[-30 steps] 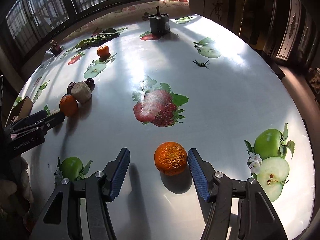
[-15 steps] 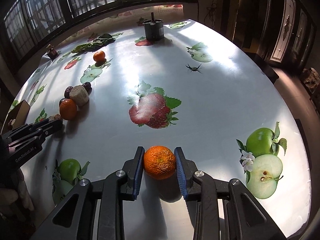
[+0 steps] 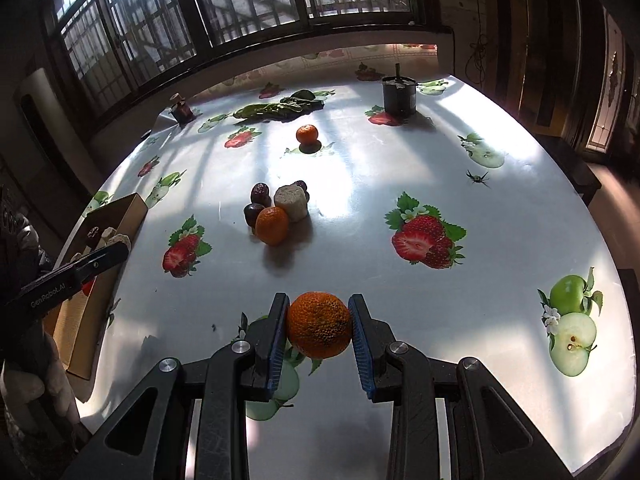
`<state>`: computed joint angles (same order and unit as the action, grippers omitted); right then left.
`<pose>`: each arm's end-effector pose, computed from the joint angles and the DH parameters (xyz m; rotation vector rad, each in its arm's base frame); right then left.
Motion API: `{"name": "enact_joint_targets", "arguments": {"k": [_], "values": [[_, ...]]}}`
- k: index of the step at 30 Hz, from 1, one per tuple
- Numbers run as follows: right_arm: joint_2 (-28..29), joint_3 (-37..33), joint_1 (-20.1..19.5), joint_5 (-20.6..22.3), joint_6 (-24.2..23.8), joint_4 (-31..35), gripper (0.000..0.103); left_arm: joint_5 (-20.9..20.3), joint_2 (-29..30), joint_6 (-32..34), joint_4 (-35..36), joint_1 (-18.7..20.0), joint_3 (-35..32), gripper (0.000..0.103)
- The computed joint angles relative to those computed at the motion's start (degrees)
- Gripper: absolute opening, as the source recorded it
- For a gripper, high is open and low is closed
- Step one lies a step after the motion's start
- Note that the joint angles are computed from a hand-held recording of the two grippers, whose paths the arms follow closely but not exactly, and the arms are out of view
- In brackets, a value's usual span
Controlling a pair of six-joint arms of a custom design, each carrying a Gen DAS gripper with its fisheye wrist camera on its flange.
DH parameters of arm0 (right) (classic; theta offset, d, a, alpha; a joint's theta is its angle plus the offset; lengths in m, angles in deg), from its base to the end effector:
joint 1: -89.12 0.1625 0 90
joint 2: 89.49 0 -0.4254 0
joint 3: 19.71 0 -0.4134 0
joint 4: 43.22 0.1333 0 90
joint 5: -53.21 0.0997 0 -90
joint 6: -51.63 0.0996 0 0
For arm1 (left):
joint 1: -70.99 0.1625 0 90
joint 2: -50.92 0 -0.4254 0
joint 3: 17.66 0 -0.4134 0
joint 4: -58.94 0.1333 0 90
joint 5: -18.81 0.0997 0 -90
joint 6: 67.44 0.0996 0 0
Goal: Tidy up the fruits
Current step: 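Carry both items over the box and open both tools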
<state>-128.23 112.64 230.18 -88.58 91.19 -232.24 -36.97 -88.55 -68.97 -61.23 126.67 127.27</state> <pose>0.3541 -0.2154 -0.0358 0.1867 -2.4069 0.9132 0.0362 -0.2828 0.3665 0.5646 2.5390 -0.7867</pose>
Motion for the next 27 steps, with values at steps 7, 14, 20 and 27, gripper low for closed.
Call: {"name": "enact_joint_targets", "arguments": {"k": [7, 14, 20, 27], "values": [[8.7, -13.3, 2.0, 7.5, -11.0, 1.0, 0.033, 2.4, 1.7, 7.5, -7.7, 14.9, -5.2, 0.025], [18.2, -27.4, 2.5, 16.0, -19.8, 4.7, 0.033, 3.2, 6.6, 14.7, -16.6, 25.3, -7.9, 0.025], [24.5, -37.2, 2.3, 20.7, -23.8, 11.2, 0.033, 2.1, 11.2, 16.6, -19.8, 31.0, -10.0, 0.026], [29.4, -43.7, 0.7, 21.8, -24.5, 17.4, 0.033, -0.4, 13.4, 16.9, -22.1, 33.9, -11.1, 0.026]]}}
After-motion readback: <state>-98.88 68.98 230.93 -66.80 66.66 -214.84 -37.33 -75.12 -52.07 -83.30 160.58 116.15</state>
